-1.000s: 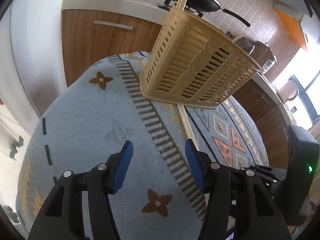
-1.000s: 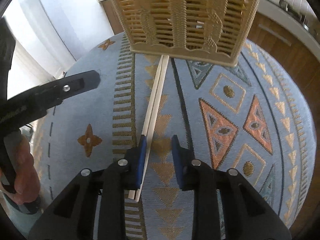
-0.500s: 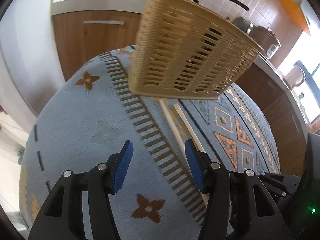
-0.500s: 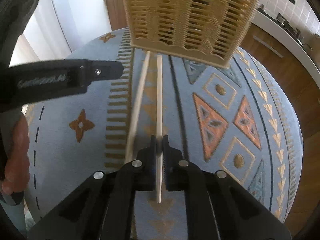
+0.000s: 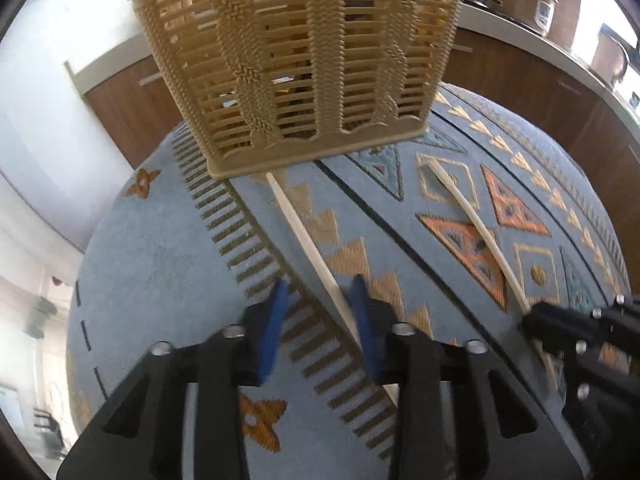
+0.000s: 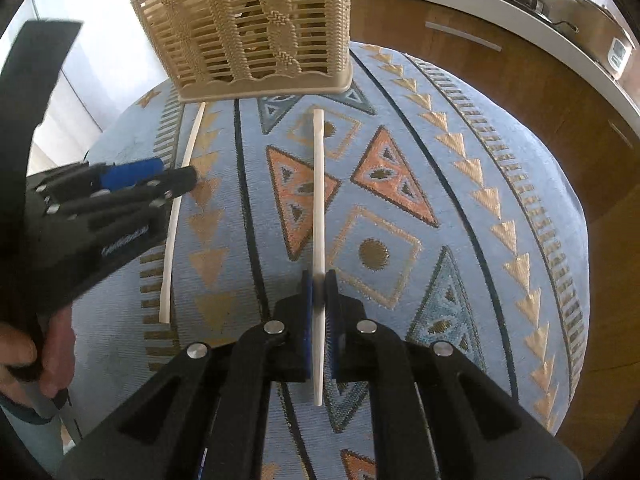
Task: Organize utensils
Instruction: 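Grasp a wooden chopstick with the right tool while the left tool grasps another chopstick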
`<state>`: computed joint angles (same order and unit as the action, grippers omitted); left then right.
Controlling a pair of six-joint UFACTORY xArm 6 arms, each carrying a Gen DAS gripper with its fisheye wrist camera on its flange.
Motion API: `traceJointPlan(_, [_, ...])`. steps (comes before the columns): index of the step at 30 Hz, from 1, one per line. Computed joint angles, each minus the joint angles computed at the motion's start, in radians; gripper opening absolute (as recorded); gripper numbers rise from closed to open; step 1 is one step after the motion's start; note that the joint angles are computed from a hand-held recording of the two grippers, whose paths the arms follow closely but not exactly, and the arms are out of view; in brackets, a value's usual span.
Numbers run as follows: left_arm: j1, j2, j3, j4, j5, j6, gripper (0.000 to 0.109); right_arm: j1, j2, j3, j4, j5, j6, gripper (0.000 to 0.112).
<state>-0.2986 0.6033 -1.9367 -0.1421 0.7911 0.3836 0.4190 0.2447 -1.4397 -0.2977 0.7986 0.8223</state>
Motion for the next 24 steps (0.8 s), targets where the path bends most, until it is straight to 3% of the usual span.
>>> traceJointPlan(2, [0.002,-0.033,0.055,0.024,-0.03,0.002,0.005,0.002,-0.003,0.002,0.01,-0.001,-0.001,0.004])
traceJointPlan(5, [0.027,-0.067,0.097,-0.046,-0.017,0.069,0.004,-0.007,-0.008,0.01,0.049,-0.016,-0.018,0.005])
traceJointPlan(10, [0.089,-0.062,0.049,-0.168,0.116,0.124,0.004,-0.016,-0.015,0.018,0.08,-0.021,-0.03,0.005])
traceJointPlan(16, [0.121,-0.065,0.042,-0.207,0.177,0.162,0.005,-0.011,0.021,-0.05,0.104,0.061,-0.122,0.006])
traceJointPlan(20, [0.133,-0.013,-0.053,-0.258,0.267,0.167,0.019,-0.049,0.05,-0.105,0.254,0.092,-0.249,0.015])
traceJointPlan(24, [0.13,0.077,-0.207,-0.213,0.336,0.14,0.019,-0.091,0.105,-0.191,0.343,0.137,-0.353,0.023])
